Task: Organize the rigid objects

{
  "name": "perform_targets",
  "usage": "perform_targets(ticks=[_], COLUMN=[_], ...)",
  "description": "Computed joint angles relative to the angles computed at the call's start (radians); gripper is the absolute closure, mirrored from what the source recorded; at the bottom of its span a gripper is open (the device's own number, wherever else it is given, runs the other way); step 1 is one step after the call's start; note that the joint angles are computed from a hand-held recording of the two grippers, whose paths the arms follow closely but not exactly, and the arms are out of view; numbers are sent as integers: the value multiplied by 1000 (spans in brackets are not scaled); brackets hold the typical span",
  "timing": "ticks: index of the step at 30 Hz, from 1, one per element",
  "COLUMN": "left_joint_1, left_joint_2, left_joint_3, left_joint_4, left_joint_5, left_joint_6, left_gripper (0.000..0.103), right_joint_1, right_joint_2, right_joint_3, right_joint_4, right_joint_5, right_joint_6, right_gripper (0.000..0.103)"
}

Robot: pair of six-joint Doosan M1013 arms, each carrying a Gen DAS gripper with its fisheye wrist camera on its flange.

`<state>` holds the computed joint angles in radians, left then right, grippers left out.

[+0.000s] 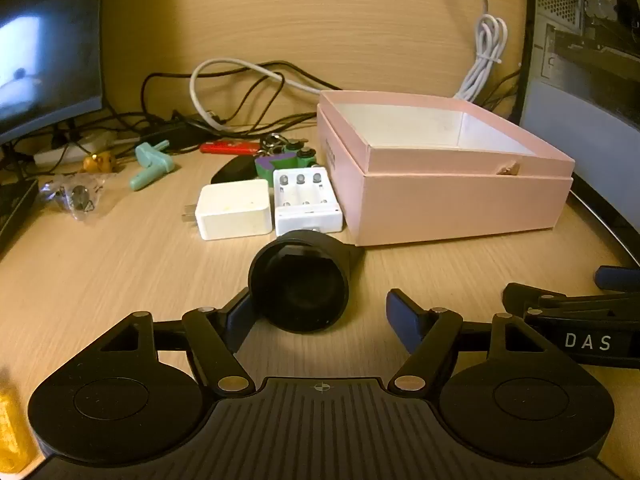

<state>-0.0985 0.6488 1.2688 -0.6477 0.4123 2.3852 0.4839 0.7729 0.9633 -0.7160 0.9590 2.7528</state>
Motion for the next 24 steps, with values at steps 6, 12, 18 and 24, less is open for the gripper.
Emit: perform_targets(ticks=[6,12,18,24], left_joint_1=[-3,8,6,4], left_joint_2=[-3,-2,-2,-3], left_joint_3=[4,1,2,3], left_joint_4=[12,-19,-11,-5], left_joint_5=[-7,6,1,-1], left_joint_6=[-11,6,5,0], left_gripper=[26,26,26,26], right_joint_1=[0,0,0,0], right_joint_2=[0,0,1,1], right_joint_3=[0,0,-1,0], right_joint_4=[0,0,0,0], right_joint_5=[0,0,0,0], right_joint_6=[0,-1,-1,0], right_gripper=[0,0,0,0])
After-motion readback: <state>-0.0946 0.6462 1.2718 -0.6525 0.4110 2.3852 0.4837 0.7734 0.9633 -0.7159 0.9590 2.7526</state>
